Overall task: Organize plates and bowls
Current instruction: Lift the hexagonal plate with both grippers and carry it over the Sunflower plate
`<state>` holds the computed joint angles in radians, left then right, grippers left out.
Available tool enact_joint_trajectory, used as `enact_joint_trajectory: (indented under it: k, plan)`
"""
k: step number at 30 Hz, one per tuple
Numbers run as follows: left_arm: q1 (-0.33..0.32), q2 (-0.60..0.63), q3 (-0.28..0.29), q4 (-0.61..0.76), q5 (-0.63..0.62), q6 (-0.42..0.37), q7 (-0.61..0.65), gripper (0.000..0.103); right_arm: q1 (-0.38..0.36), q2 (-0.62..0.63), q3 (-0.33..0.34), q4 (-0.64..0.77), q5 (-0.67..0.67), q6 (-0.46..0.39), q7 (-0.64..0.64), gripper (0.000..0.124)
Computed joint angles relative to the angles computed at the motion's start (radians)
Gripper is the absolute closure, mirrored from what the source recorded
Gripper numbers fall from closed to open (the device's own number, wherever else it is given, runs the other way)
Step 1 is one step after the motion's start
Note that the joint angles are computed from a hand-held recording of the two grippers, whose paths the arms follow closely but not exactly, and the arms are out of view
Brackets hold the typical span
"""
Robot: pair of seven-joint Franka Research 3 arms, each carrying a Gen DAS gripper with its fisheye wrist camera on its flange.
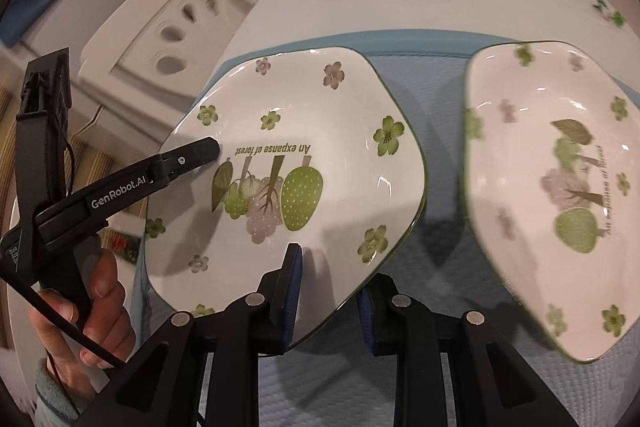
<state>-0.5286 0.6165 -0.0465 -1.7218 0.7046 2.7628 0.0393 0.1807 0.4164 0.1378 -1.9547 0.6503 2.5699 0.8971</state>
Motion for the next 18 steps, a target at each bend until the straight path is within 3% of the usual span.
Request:
enact_joint_trajectory:
  k: [4, 8, 12, 14, 18]
  plan:
    - [-0.015, -0.030, 0.029, -0.060, 0.037, 0.069, -0.070, 0.070, -0.025, -0.011, 0.010, -0.008, 0.019, -0.050, -0.085, 0.100]
    - [0.002, -0.003, -0.001, -0.004, 0.013, 0.000, 0.000, 0.069, -0.007, -0.010, -0.012, -0.007, 0.003, -0.004, -0.066, 0.100]
    - [0.010, 0.025, 0.001, 0.028, 0.009, 0.018, 0.025, 0.063, -0.022, 0.046, -0.005, 0.064, 0.011, -0.043, -0.043, 0.099]
    - [0.011, 0.035, 0.005, 0.036, 0.009, 0.038, 0.039, 0.058, -0.023, 0.039, 0.004, 0.050, 0.021, -0.011, -0.069, 0.099]
    - [-0.007, 0.033, 0.017, 0.040, 0.013, 0.026, 0.060, 0.058, -0.039, 0.015, 0.030, 0.009, 0.061, 0.045, -0.172, 0.099]
